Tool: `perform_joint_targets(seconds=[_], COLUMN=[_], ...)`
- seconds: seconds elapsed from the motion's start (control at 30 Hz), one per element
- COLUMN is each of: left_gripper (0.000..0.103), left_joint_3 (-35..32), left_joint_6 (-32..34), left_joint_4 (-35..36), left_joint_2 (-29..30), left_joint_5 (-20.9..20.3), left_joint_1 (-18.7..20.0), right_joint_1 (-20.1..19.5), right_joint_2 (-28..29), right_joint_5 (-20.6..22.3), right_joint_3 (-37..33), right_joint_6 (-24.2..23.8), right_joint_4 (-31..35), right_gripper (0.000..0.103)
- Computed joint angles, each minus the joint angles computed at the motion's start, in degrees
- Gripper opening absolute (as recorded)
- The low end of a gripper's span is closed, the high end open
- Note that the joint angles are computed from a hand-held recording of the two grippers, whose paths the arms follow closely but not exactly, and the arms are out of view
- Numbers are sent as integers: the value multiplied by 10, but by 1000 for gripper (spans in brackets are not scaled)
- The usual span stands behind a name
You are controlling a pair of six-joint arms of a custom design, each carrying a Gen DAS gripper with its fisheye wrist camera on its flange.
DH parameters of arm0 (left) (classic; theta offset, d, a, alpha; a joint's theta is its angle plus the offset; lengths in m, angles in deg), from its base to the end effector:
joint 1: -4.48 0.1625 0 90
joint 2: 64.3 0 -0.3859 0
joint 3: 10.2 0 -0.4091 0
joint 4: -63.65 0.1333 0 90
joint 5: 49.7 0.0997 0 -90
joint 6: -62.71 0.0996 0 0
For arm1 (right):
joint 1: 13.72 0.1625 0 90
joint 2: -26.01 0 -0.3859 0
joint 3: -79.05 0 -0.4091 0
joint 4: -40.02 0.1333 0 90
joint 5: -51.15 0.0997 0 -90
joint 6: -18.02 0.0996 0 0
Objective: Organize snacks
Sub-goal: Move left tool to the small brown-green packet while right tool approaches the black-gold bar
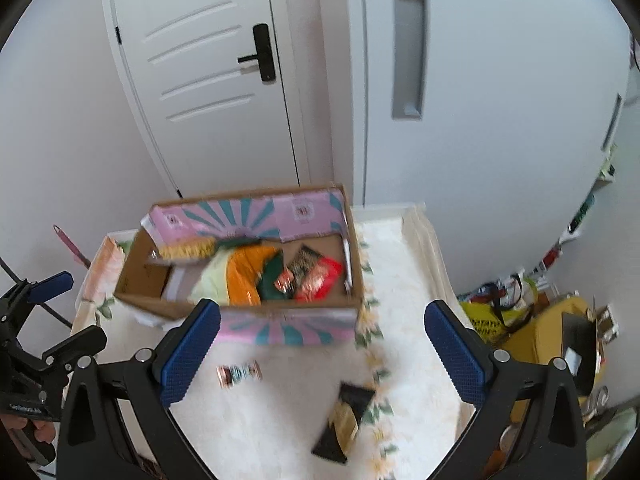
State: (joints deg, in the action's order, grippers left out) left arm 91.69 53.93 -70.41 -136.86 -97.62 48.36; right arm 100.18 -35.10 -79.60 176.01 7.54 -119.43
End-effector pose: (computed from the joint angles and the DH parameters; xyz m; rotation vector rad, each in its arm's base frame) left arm -0.2848 -0.5514 0.2841 0.6842 2.4142 -0.7319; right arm 0.3229 -0.5600 0.2531 0.4490 -2.3555 0.8179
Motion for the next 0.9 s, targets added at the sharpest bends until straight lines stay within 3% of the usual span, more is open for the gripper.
perform_joint_targets(seconds=[0.1,0.2,0.27,0.43,0.6,0.67,0.9], left_gripper=[100,92,78,70,68,62,56], left_joint_3=[13,10,-4,-27,-62,-74,-101], left_joint_6=[11,30,45,76,116,129,178], left_joint_4=[7,33,65,99,127,136,147], left_joint_2=[1,15,35,78,118,132,166], left_joint_5=[-36,-68,-87,-100,-105,-102,-102], left_joint_1=[8,24,38,62,81,86,101], right_joint_1=[-7,-16,-22,-34,-50,-56,-66], right_joint_2=[-20,-33,-36,-39,-26,-21,0], right_joint_5=[-4,-11,-18,-35,-47,-48,-52], right_joint_3=[35,63,80,104,107,108,110], right_joint_6=[22,52,75,114,157,177,223], right_joint_4=[5,22,28,32,58,63,70], right_gripper=[102,102,102,101,91,84,77])
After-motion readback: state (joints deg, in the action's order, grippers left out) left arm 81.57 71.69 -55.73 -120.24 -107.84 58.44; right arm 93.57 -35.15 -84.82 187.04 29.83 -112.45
